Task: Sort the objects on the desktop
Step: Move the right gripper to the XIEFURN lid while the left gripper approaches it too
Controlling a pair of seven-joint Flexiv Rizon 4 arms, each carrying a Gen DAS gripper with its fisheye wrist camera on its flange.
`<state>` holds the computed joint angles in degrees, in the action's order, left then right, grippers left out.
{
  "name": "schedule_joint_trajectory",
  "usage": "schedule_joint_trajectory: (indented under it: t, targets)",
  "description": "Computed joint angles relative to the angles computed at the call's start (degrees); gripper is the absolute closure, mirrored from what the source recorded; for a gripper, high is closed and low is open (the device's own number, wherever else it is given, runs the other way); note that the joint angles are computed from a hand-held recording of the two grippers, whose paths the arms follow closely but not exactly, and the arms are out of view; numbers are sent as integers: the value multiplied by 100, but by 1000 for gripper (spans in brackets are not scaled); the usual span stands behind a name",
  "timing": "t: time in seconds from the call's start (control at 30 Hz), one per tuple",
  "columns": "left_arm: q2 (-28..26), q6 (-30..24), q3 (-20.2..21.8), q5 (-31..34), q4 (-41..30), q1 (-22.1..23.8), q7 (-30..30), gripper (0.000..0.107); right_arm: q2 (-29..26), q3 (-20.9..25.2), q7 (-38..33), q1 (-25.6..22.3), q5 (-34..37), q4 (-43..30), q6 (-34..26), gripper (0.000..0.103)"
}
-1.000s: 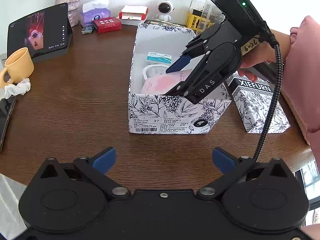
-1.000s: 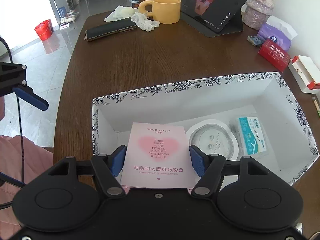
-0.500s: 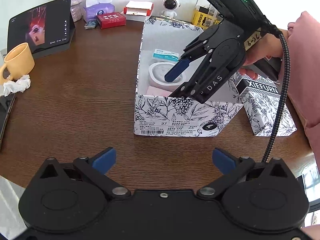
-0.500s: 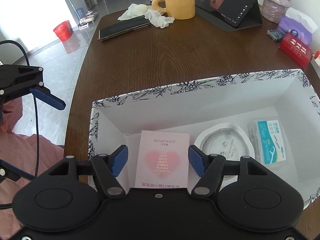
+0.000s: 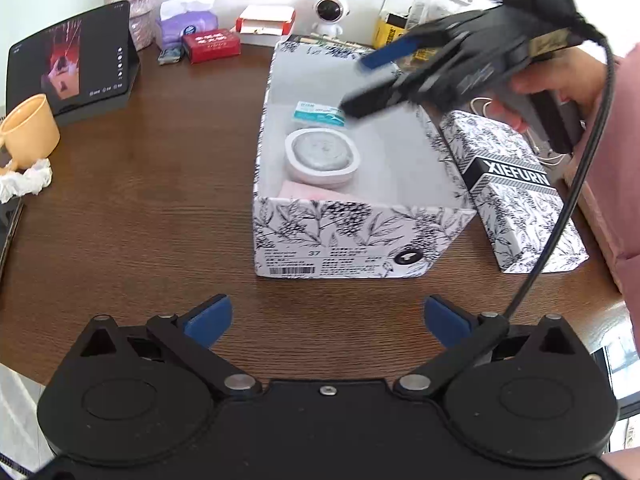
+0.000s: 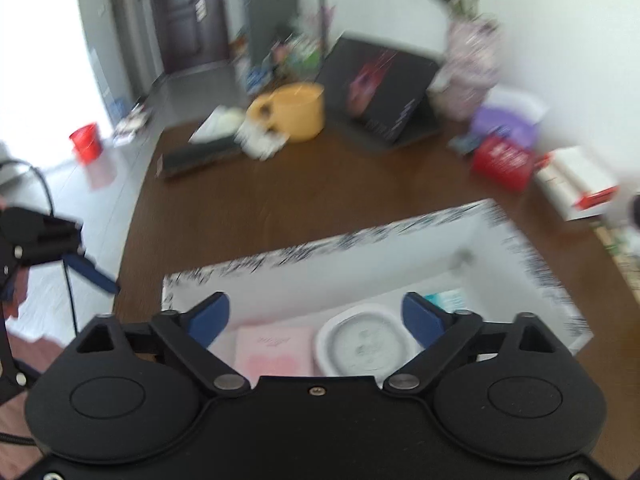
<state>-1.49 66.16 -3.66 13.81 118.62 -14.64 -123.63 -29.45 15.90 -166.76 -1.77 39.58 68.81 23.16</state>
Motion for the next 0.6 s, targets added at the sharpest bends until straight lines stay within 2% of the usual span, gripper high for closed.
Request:
schedule_joint_trajectory:
  t: [0.13, 0.37, 0.6]
  targets:
    - [-23, 70, -53, 12, -28, -55, 29, 4, 479, -22, -56, -397, 768, 581, 1066, 0]
    - [-123, 67, -130, 190, -207, -228, -20, 4, 977, -341, 364, -836, 1634, 1242, 2197, 0]
    - [-233, -93, -193, 473, -461, -469, -173, 4, 1360, -588, 360, -1192, 2105, 1950, 2551, 0]
